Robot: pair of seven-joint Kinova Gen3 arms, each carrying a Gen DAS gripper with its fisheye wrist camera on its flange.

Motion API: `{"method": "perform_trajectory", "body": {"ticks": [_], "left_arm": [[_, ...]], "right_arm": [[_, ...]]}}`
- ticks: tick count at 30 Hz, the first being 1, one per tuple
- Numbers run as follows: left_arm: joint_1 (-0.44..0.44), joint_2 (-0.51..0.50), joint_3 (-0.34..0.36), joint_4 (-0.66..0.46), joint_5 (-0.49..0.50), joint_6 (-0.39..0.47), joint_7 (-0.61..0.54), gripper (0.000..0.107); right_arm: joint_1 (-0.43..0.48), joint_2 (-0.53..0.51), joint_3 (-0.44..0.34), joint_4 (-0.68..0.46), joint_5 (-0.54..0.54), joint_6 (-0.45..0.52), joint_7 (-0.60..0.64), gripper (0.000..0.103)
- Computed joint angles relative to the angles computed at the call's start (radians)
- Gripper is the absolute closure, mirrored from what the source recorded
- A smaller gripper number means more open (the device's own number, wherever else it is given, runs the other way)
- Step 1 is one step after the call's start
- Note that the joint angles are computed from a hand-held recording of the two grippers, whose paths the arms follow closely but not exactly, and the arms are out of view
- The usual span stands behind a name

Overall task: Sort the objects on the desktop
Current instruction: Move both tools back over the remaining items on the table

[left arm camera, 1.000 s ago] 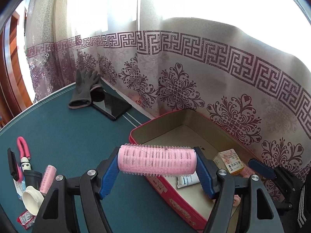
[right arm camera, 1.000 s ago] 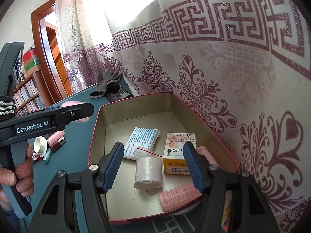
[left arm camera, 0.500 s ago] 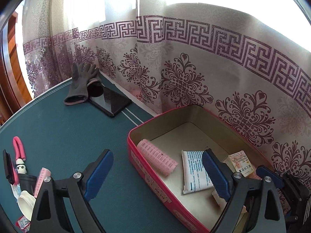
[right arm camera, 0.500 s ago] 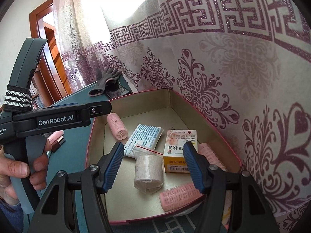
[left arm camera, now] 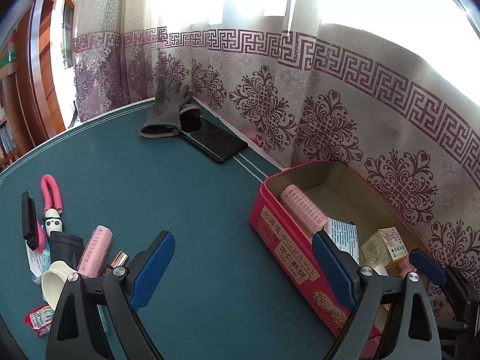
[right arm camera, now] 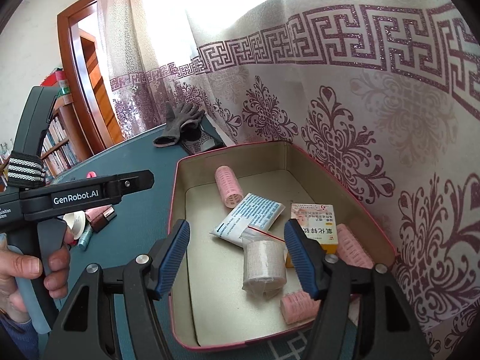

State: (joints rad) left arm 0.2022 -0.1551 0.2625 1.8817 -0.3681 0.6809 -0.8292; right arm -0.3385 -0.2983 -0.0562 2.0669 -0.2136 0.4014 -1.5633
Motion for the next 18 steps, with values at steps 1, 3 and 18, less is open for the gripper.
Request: {"method": "perform_trajectory", "body": {"ticks": [1, 3, 18], "left_arm": [[-0.003, -0.014, -0.009, 0.011, 0.007, 0.0, -0.001, 0.013], [-0.014, -0.043, -0.027, 0.033, 0.028, 0.001, -0.012, 0.013], [-0.334, -0.333, -0.057, 0.27, 0.075, 0.093, -0.024, 0.006]], "right_arm": [[0.003, 0.0, -0.013, -0.002, 0.005, -0.003, -0.007, 0.032], [-0.001, 0.001, -0.029, -0.006, 0.01, -0.009, -0.016, 0.032], [-0.079, 0.054, -0.152, -0.04, 0.068, -0.034, -0.091, 0.025]]}}
